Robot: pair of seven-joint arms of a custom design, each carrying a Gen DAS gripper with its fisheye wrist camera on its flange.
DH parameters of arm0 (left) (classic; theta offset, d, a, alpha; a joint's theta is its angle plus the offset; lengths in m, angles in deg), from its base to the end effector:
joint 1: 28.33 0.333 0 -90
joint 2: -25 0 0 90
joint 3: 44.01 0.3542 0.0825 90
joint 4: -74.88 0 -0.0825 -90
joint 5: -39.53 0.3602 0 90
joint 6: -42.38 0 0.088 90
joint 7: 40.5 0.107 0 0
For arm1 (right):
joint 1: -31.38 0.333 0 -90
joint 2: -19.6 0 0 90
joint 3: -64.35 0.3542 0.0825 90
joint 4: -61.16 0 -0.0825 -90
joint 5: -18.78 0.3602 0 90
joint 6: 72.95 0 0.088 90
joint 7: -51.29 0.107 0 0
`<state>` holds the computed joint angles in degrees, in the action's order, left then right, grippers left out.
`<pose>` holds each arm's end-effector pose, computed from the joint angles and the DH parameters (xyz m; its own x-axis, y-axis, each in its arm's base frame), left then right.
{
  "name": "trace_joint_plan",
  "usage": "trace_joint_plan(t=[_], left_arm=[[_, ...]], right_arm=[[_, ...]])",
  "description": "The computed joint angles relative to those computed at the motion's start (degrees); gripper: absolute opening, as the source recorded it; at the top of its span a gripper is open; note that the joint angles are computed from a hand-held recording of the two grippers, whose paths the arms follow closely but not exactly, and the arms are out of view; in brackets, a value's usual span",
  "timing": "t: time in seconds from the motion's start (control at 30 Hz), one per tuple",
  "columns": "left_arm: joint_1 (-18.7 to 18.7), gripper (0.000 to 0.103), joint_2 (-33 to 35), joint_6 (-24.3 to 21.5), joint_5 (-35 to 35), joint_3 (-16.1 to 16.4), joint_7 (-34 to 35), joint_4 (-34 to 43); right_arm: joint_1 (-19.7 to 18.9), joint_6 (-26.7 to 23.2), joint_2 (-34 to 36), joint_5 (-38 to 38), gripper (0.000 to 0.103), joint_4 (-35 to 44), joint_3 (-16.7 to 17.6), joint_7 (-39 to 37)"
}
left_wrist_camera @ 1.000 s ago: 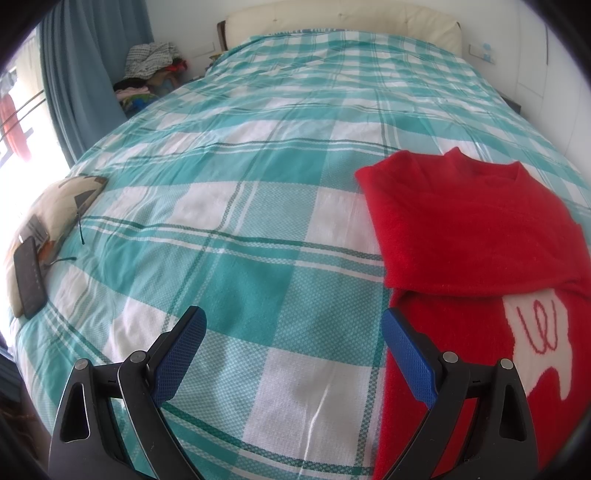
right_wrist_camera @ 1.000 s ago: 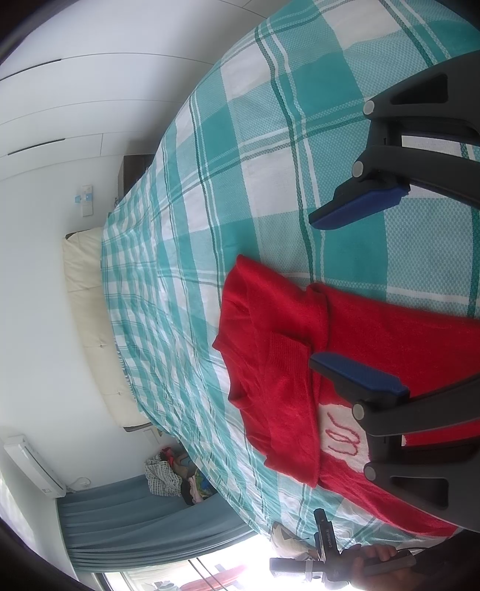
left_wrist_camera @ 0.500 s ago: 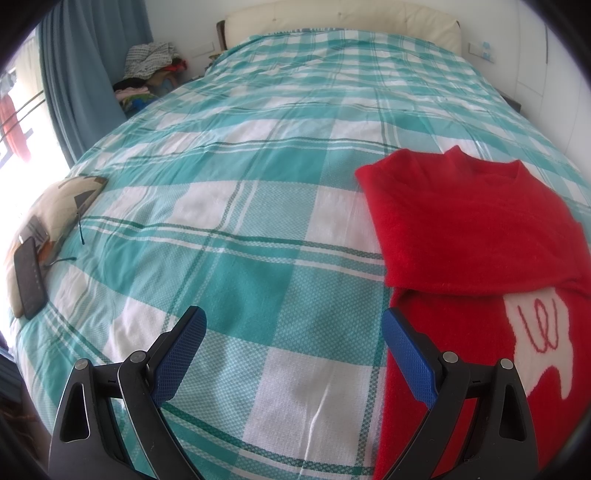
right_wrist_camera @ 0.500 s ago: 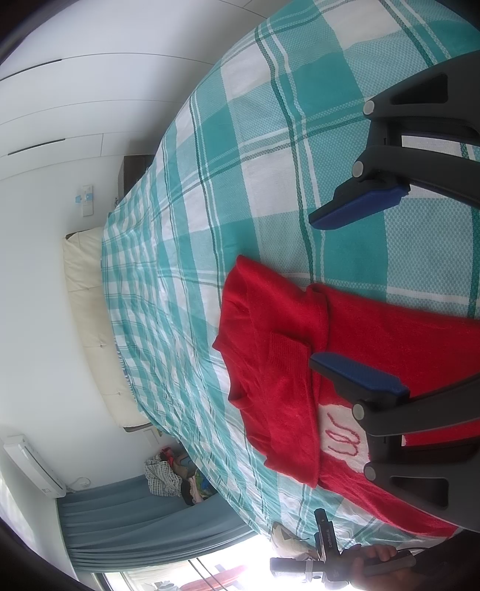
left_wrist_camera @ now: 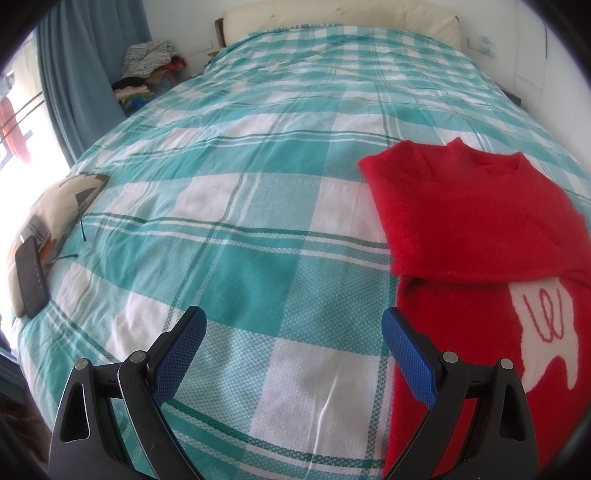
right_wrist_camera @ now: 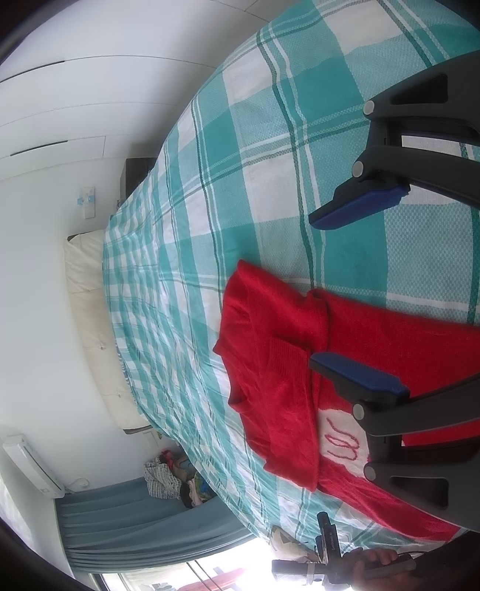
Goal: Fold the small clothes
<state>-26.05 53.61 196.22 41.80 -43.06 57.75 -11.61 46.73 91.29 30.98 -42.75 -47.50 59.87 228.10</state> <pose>0.7378 0.0376 0.4980 -0.0749 -0.9883 -0.1330 -0.7780 0.1414 -0.6121 0.6056 0.1699 0.5141 -0.2652 -0.9421 -0.2052 -0.5356 0.3209 -0.7811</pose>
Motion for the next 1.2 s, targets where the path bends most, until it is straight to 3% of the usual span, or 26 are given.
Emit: trace_joint_plan(t=[0.3, 0.37, 0.47, 0.57, 0.67, 0.8, 0.87, 1.0, 1.1, 1.13, 1.17, 1.2], left_arm=[[1.1, 0.097, -1.4, -0.3, -0.8, -0.5, 1.0, -1.9], [3.8, 0.097, -3.6, -1.0, -4.2, -3.0, 4.6, -4.6], [12.5, 0.097, -8.9, -8.0, -20.1, -11.2, 19.2, -10.0], [16.6, 0.097, -14.0, -15.8, -30.5, -12.7, 29.1, -15.8], [15.9, 0.096, -17.9, -17.5, -32.7, -10.4, 30.7, -21.8], [14.5, 0.094, -21.3, -22.1, -37.9, -8.4, 34.1, -25.5], [12.8, 0.081, -22.7, -22.2, -36.9, -7.2, 34.9, -27.5], [10.2, 0.06, -23.8, -24.8, -35.3, -4.9, 35.1, -28.7], [9.1, 0.03, -23.5, -27.1, -33.9, -3.9, 35.0, -28.5], [8.9, 0.012, -23.1, -28.0, -33.5, -3.7, 34.4, -28.2], [9.0, 0.005, -22.4, -29.5, -33.6, -3.5, 34.0, -27.4], [9.1, 0.004, -22.0, -30.2, -33.9, -3.3, 33.6, -26.9]], right_arm=[[0.4, -2.3, -0.4, -2.3, 0.069, 0.2, 0.4, 0.1], [0.3, -3.1, -1.0, -1.6, 0.069, -0.4, 0.8, -1.1], [-0.5, -1.2, -4.3, 3.5, 0.069, -4.7, 2.4, -3.3], [-2.3, 4.4, -8.5, 19.2, 0.069, -12.3, 5.5, -14.6], [-1.4, 5.0, -11.6, 40.0, 0.069, -18.8, 8.3, -31.3], [3.3, 5.7, -12.8, 70.9, 0.069, -23.2, 9.2, -54.0], [5.0, 5.8, -12.4, 81.3, 0.069, -23.4, 9.5, -62.0], [5.4, 2.9, -10.7, 87.5, 0.069, -21.8, 10.5, -66.8], [5.0, 0.7, -9.3, 99.9, 0.064, -19.9, 12.0, -76.4], [4.9, -0.1, -8.7, 102.8, 0.058, -19.3, 12.6, -78.9], [4.8, -0.9, -7.9, 104.2, 0.048, -18.5, 12.9, -80.3], [4.8, -1.3, -7.2, 103.1, 0.038, -18.1, 12.9, -79.8]])
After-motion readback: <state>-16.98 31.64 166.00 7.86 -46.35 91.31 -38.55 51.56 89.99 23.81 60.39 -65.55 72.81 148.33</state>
